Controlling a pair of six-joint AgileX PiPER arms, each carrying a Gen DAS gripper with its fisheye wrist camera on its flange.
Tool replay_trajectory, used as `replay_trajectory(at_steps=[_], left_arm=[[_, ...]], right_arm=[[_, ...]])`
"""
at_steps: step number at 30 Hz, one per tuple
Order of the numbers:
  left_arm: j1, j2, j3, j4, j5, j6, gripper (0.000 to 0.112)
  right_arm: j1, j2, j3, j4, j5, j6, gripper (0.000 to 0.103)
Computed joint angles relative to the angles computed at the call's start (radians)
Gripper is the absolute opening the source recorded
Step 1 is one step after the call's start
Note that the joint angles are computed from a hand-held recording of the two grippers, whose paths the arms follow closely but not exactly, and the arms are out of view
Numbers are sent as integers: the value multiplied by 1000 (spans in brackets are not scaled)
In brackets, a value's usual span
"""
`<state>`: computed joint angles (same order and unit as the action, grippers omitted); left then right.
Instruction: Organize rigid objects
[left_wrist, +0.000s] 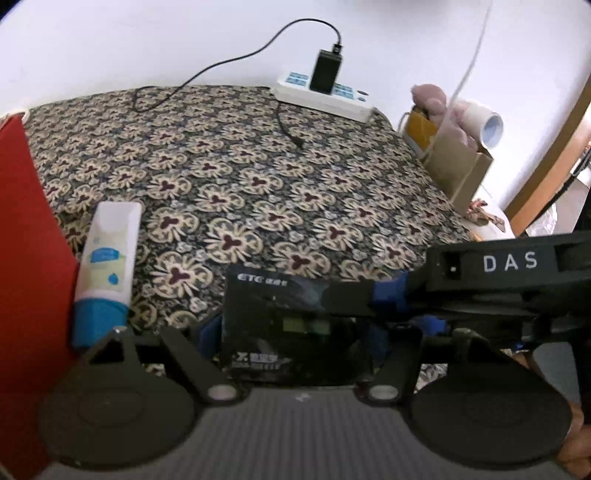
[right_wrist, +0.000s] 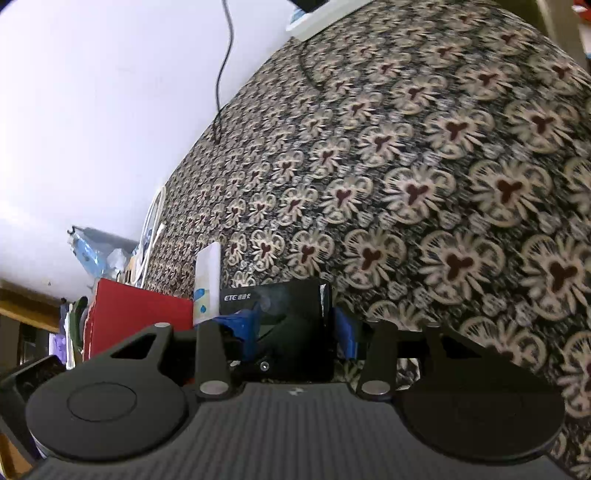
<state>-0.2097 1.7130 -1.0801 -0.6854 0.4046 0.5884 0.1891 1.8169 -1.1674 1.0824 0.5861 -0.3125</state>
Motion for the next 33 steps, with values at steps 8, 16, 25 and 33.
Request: replay_trajectory(at_steps=[8,16,25,33], left_arm=[[-48,-141,88,83,10,-66,65],[-92,-316,126,266,-14,-271,64],[56,-496,106,332,20,-351,64],[494,-501,48,-109,242,161,64]], right_arm=[[-13,-155,168,88,-27,-74,29],[-3,-300,200,61,-26,-42,29],[114,-271,-57,-88,12,80,29],[314,-62,-421,-314,25,305,29]])
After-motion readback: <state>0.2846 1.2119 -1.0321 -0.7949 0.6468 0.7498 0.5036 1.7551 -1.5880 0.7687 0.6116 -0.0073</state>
